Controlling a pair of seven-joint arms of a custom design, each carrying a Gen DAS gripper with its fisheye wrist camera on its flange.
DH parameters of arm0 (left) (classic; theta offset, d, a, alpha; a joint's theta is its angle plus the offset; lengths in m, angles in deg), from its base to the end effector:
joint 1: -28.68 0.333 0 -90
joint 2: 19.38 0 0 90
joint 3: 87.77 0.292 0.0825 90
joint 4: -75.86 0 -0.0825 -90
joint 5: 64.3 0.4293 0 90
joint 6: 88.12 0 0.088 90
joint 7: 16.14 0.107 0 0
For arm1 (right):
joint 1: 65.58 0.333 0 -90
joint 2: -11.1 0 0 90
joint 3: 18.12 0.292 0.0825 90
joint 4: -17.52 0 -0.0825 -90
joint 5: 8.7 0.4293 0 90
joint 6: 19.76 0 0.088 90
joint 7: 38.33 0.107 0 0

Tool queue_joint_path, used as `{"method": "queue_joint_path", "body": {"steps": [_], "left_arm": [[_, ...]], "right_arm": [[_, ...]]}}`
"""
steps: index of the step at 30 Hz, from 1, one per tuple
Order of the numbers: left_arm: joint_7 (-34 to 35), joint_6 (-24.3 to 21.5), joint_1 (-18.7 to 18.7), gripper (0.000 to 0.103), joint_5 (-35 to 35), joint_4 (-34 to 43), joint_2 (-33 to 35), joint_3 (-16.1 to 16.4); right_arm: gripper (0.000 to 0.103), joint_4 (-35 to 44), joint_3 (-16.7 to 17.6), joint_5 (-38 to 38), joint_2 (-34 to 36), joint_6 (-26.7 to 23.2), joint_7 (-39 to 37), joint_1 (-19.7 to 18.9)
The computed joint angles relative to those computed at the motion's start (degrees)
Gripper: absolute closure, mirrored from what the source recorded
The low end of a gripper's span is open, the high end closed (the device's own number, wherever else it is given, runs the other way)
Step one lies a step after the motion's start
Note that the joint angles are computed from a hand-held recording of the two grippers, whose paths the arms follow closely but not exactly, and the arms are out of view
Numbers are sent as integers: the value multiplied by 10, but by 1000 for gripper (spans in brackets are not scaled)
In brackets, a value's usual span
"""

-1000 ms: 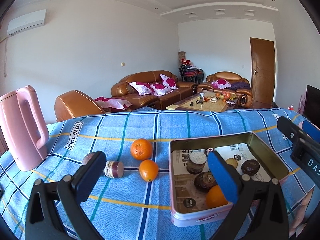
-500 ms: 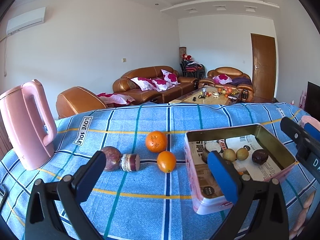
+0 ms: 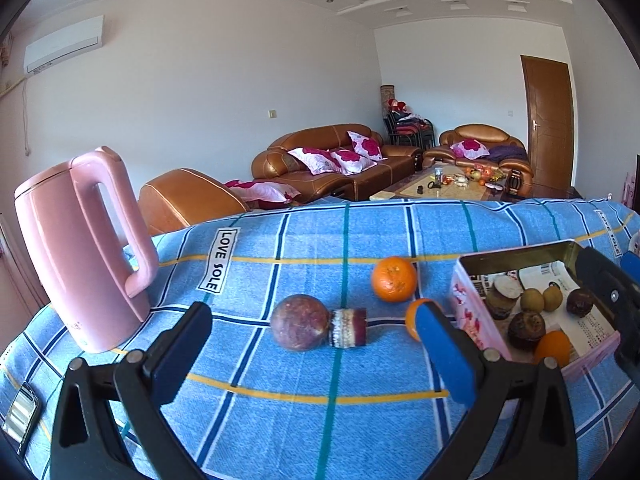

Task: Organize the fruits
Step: 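Move both grippers back from the tin box toward the remaining fruit, then grasp a brown cylindrical piece with the right gripper while the left gripper grasps the passion fruit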

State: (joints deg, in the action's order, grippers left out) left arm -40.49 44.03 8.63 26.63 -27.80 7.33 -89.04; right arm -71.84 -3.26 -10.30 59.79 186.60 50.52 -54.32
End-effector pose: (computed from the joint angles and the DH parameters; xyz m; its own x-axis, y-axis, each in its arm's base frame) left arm 0.6505 -0.2312 0.2529 0.4990 -0.8576 -0.1247 -0.4335 -0.1224 -0.8928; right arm 0.6977 0.2904 0.2568 0.3827 -0.9107 -0.1554 -0.3783 -0.0011 -0.9257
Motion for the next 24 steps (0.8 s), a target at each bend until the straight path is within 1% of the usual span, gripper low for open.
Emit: {"method": "queue_joint_path", "body": {"steps": [6, 10, 12, 15, 17, 18, 19, 20, 21, 24], "left_arm": [[-13, 20, 32, 0, -13, -42, -28, 7], [-37, 61, 66, 0, -30, -69, -46, 8], [-36, 78, 82, 0, -50, -78, -50, 8], [-28, 71, 92, 0, -87, -88, -55, 7], [-25, 61, 94, 0, -97, -94, -59, 8], [-24, 57, 95, 0, -101, -95, -59, 8], [-26, 57, 96, 0, -101, -97, -60, 8], [-29, 59, 97, 0, -101, -98, -61, 8], [-30, 61, 99, 0, -101, -100, -61, 8], [-17, 47, 100, 0, -113, -97, -60, 7]], "right_arm": [[15, 19, 15, -25, 10, -36, -13, 6], [15, 36, 20, -32, 18, -58, -42, 18], [15, 47, 23, -34, 23, -75, -62, 24], [16, 66, 31, -35, 31, -110, -96, 31], [26, 84, 46, -38, 42, -134, -119, 29], [37, 96, 49, -38, 48, -152, -131, 32], [43, 114, 43, -32, 54, -178, -141, 43], [45, 133, 35, -25, 61, -205, -149, 54], [45, 150, 37, -21, 69, -228, -159, 57], [45, 187, 71, -12, 93, -274, -202, 48]]}}
